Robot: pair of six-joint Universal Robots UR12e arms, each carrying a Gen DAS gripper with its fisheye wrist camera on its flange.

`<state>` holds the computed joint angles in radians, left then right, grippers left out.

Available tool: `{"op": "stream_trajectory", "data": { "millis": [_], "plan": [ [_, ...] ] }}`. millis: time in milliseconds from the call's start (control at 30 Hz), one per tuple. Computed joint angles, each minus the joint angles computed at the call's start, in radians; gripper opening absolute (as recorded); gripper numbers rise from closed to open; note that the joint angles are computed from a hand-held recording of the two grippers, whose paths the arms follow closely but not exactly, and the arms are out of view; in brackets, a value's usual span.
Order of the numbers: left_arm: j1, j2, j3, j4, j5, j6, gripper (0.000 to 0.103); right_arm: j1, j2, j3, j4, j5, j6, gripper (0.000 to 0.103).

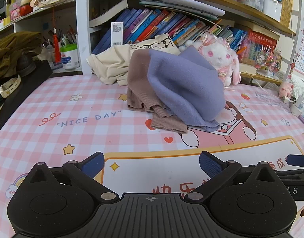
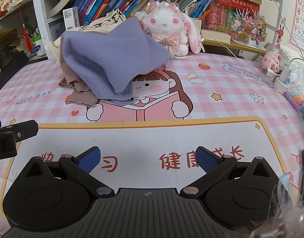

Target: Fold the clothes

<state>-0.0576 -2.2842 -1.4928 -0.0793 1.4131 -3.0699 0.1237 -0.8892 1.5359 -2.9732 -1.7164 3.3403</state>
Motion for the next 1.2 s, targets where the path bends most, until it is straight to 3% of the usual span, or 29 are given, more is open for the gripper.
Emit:
{"op": "stream_trajectory", "data": {
  "millis": [1200],
  "plan": [
    [-0.003,-0.013,0.024,-0.03,0.02,-0.007,0.103,-0.007,0.014,-0.024,0.021,0.025,0.004,0.103]
  ]
}}
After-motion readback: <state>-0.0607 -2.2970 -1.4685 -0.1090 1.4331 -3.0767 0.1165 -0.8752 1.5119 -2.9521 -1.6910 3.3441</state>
